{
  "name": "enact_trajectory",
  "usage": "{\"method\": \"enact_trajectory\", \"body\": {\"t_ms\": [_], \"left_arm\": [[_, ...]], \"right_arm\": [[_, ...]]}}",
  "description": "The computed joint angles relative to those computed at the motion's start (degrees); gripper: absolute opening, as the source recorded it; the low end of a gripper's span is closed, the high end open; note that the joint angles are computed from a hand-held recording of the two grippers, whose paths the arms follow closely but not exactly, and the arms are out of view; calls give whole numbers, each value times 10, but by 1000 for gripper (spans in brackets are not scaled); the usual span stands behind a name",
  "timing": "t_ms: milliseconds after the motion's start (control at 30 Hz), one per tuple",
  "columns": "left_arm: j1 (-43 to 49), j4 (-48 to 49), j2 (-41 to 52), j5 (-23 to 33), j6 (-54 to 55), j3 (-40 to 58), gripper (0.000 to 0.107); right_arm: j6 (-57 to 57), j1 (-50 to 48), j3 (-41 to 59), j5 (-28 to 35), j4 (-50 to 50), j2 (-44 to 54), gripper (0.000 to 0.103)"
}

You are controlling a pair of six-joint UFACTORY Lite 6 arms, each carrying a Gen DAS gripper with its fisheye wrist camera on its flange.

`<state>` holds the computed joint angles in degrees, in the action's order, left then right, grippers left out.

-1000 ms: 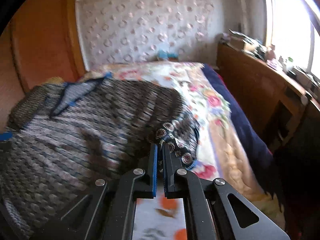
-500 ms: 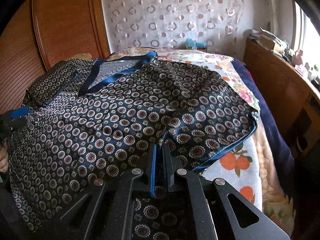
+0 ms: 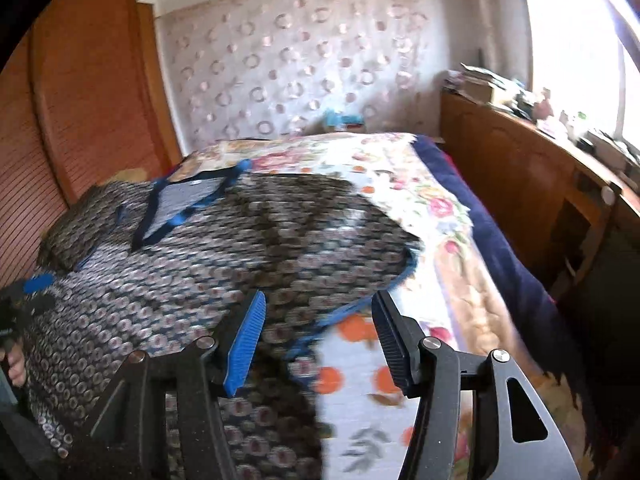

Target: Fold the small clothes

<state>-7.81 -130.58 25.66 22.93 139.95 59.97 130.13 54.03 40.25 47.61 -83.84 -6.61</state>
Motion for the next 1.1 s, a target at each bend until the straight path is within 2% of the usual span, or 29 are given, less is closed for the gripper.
{"method": "enact_trajectory", "body": {"t_ms": [133,267,467,500,667,733,800,900,933,1033,1100], "left_arm": [[-7,-6,6,-3,5,3,78],[-15,-10,13,-10,12,6,78],[-20,-15,18,-14,15,9,78],[-20,-16,19,-14,16,9,78],[-21,-20,21,-13,20,7,78],[-21,-21,22,-13,20,7,78],[-24,-24,27,-14,21,11,78],[-22,-27,28,-12,24,9,78],[-21,-27,29,-10,23,9,78],[-20,-28,31,-9,24,9,78],[-20,-29,29,-7,25,6,78]], "right_arm": [[22,-65,-32,-55,-27,-12,57],[7,-142,-3,-127,-44,40,57],[-142,-271,132,-251,27,133,57],[-161,-276,141,-256,46,137,57],[-238,-301,201,-265,84,185,46],[-240,-297,216,-254,75,204,45],[-255,-289,231,-238,83,216,39],[-270,-267,248,-190,86,232,19],[-282,-255,256,-166,91,240,9],[-300,-238,274,-147,85,257,5],[-312,-231,285,-157,87,260,4]]}}
